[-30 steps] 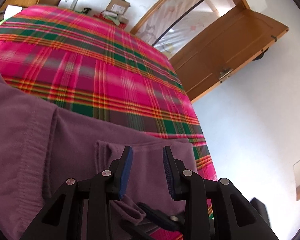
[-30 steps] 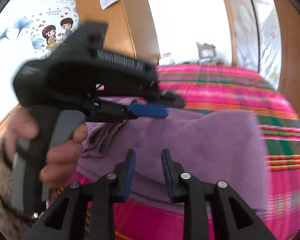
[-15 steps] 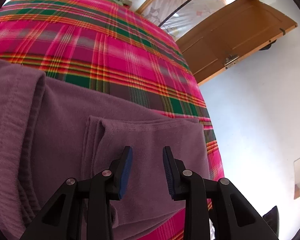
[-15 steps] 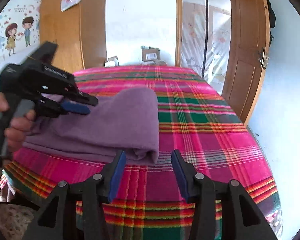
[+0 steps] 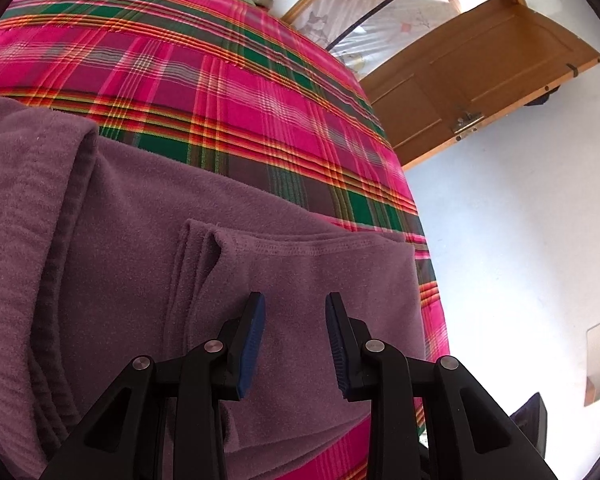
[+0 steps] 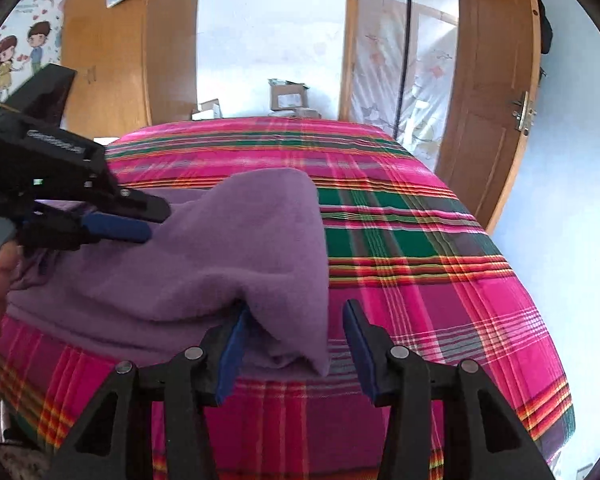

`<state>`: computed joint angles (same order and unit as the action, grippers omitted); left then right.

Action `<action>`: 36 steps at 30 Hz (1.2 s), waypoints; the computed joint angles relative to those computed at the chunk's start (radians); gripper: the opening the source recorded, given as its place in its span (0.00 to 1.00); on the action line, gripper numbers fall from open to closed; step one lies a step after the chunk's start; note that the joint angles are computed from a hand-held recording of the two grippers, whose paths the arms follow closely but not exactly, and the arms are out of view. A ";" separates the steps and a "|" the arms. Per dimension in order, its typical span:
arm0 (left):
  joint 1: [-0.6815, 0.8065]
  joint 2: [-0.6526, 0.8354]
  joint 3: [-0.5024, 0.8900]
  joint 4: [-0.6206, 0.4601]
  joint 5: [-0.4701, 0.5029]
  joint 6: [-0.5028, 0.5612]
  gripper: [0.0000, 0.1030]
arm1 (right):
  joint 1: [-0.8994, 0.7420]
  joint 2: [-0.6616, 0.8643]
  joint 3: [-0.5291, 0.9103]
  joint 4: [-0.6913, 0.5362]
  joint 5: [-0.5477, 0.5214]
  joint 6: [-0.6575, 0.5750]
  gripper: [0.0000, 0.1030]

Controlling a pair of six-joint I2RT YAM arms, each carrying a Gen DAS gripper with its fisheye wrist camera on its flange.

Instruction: Fold clothes

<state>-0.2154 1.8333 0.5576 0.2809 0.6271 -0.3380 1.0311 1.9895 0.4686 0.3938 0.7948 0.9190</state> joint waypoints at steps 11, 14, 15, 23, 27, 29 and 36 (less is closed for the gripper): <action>-0.006 0.031 0.013 0.022 0.007 -0.019 0.31 | 0.023 0.044 -0.043 -0.001 0.092 0.113 0.51; 0.004 0.029 0.008 0.020 0.011 -0.012 0.31 | 0.023 0.057 -0.033 0.010 0.098 0.106 0.51; 0.008 0.026 0.003 0.020 0.012 -0.009 0.31 | 0.023 0.061 -0.025 0.009 0.096 0.098 0.51; 0.006 0.021 -0.006 0.027 0.003 -0.011 0.31 | 0.020 0.069 -0.010 -0.012 0.133 0.101 0.51; 0.004 0.019 -0.007 0.028 0.000 -0.011 0.31 | 0.010 0.049 -0.072 0.060 0.116 0.112 0.51; 0.001 0.016 -0.013 0.034 -0.004 -0.007 0.31 | 0.008 0.061 -0.092 0.104 0.101 0.104 0.51; 0.017 0.015 -0.025 0.037 0.010 0.006 0.31 | 0.034 0.032 -0.109 0.063 0.078 0.027 0.51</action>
<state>-0.1987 1.8478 0.5323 0.3182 0.6368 -0.3317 1.0649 2.0211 0.3595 0.4572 0.8733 0.9462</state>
